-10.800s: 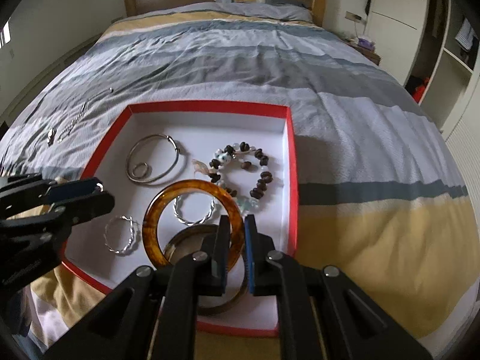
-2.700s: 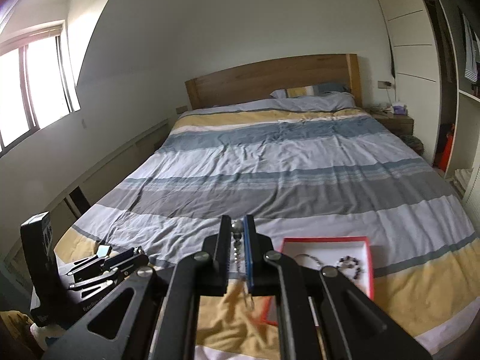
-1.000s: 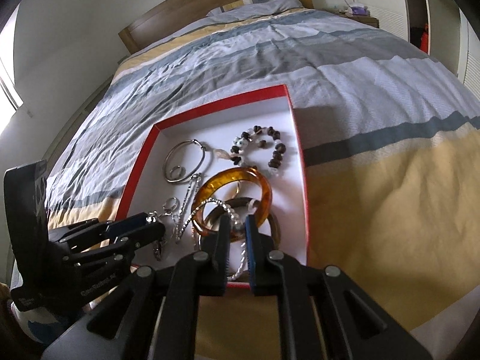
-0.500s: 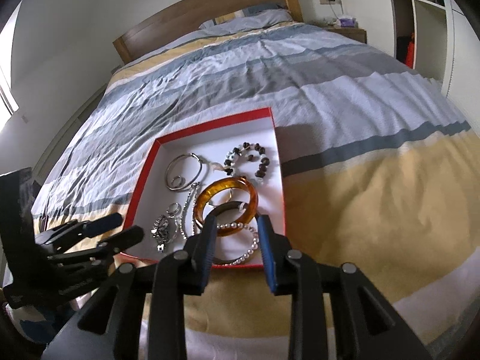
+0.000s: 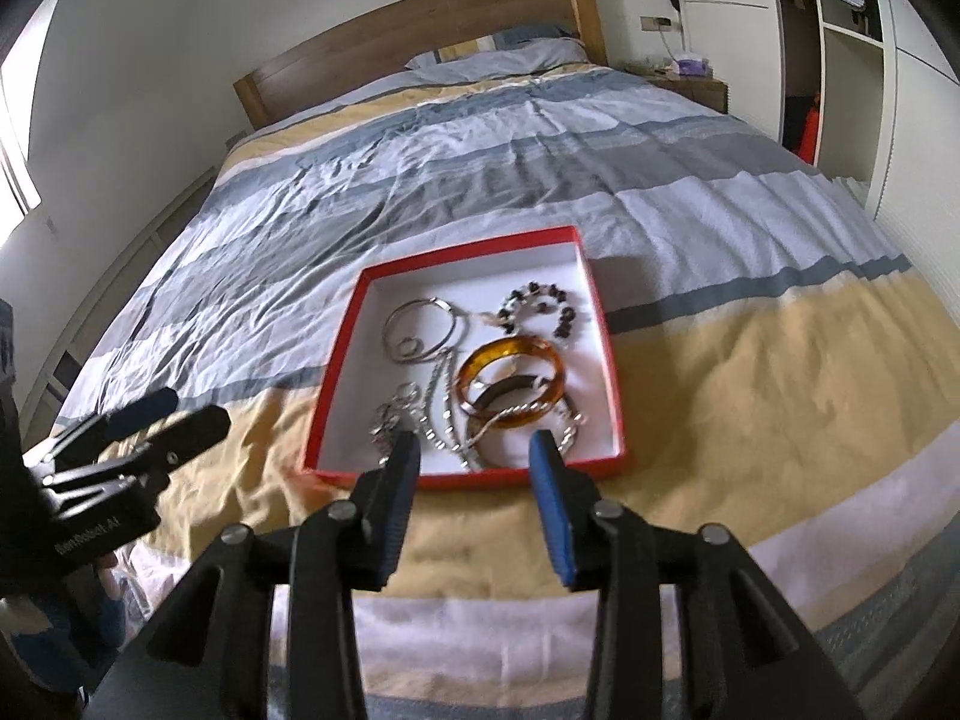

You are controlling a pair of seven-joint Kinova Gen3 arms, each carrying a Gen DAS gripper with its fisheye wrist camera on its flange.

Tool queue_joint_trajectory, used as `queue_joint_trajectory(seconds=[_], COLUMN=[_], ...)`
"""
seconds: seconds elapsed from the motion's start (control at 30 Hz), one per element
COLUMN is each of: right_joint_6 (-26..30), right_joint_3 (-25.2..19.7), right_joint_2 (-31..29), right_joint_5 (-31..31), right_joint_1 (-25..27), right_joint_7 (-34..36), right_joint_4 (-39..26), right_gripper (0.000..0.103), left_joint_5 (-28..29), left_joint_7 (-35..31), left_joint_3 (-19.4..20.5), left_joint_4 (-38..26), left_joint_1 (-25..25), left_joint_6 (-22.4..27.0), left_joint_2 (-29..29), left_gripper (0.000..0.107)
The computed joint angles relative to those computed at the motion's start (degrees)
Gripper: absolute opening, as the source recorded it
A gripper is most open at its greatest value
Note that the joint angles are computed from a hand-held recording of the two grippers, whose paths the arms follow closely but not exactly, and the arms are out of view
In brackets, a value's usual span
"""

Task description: Organize jewelry

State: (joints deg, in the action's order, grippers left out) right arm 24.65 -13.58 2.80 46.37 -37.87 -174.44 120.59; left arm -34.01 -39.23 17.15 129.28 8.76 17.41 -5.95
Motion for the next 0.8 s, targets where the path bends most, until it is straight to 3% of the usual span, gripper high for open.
queue_joint_trajectory(seconds=[0.2, 0.37, 0.8], right_joint_6=[5.7, 10.6, 19.9], right_joint_3=[-2.6, -4.2, -4.5], right_joint_2=[0.3, 1.6, 5.9], right_joint_5=[1.4, 3.3, 5.7], right_joint_1=[-4.0, -8.1, -17.6], right_joint_7=[-3.2, -5.8, -9.4], right_joint_4=[-2.2, -4.9, -11.4], right_gripper=[0.042, 0.048, 0.058], left_joint_5=[-0.9, 1.9, 11.5], left_joint_7=[2.6, 0.2, -14.4], left_joint_3=[3.4, 4.8, -3.5], left_joint_4=[2.6, 4.3, 9.3], left_joint_1=[-4.0, -7.6, -11.3], left_joint_6=[2.9, 5.3, 8.5], left_joint_2=[-6.6, -11.6, -23.6], left_gripper=[0.085, 0.089, 0.102])
